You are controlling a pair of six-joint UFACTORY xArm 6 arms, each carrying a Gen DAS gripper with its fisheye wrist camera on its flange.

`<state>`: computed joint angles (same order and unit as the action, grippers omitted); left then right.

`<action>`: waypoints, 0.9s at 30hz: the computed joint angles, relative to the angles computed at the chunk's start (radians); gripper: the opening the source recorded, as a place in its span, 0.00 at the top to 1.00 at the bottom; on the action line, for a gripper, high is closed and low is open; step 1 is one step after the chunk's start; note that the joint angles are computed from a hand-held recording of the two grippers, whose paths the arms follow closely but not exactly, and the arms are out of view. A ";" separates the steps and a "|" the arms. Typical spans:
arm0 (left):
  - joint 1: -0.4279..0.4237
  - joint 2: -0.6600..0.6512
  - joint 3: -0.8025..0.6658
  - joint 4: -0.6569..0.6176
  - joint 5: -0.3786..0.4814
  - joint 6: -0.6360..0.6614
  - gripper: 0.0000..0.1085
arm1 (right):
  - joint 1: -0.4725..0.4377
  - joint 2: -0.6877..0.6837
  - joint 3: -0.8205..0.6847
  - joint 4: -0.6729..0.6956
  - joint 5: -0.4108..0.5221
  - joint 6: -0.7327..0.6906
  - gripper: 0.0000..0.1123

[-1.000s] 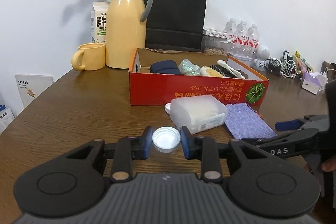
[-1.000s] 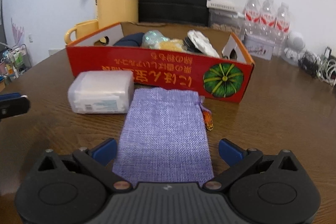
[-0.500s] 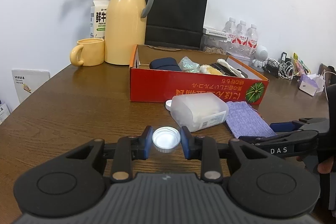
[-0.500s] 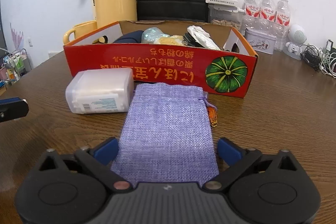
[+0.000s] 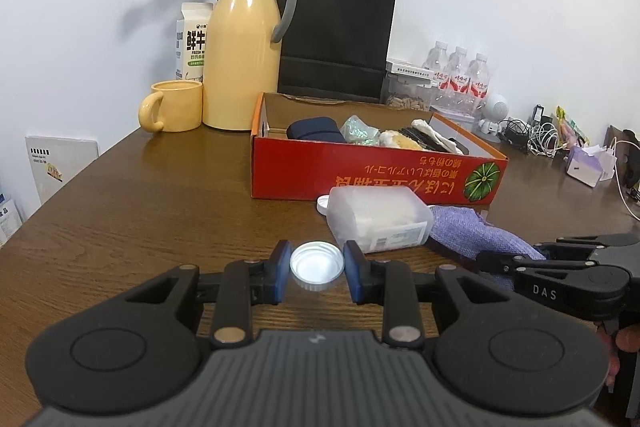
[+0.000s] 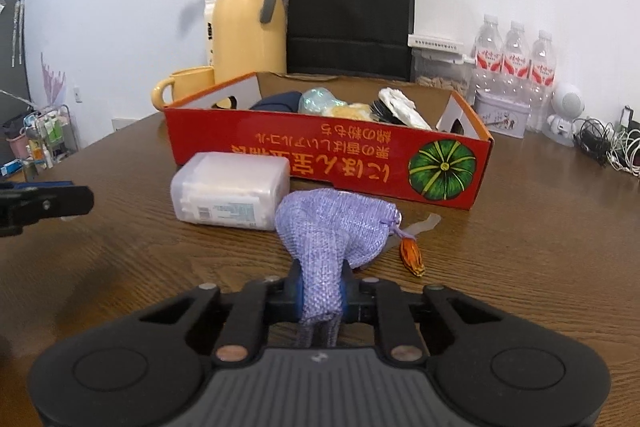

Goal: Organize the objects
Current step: 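Carry the cap with the left tool while the right tool carries the bag, both releasing into the box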

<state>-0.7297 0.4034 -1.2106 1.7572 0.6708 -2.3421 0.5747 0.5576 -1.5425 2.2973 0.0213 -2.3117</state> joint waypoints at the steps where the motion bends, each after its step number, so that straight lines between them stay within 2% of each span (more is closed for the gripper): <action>1: -0.001 -0.001 0.000 0.000 0.002 0.000 0.73 | -0.005 -0.008 0.005 0.047 0.007 -0.052 0.88; 4: -0.002 0.000 -0.005 -0.001 0.003 0.006 0.73 | -0.024 -0.032 0.015 0.222 0.030 -0.229 0.89; 9: -0.006 -0.006 -0.011 0.004 0.014 0.008 0.73 | -0.051 -0.094 0.078 0.355 0.113 -0.355 0.91; 18: 0.015 0.013 -0.095 0.054 0.009 0.034 0.73 | -0.055 -0.114 0.042 0.370 0.156 -0.378 0.91; 24: 0.054 0.071 -0.216 0.080 -0.023 0.067 0.73 | -0.042 -0.029 -0.113 0.333 0.126 -0.338 0.91; 27: 0.081 0.118 -0.296 0.078 -0.050 0.084 0.73 | -0.031 0.044 -0.230 0.269 0.091 -0.269 0.91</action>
<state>-0.6483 0.5217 -1.5068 1.8353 0.6207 -2.2582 0.5435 0.6016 -1.7724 2.5660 0.1122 -2.5806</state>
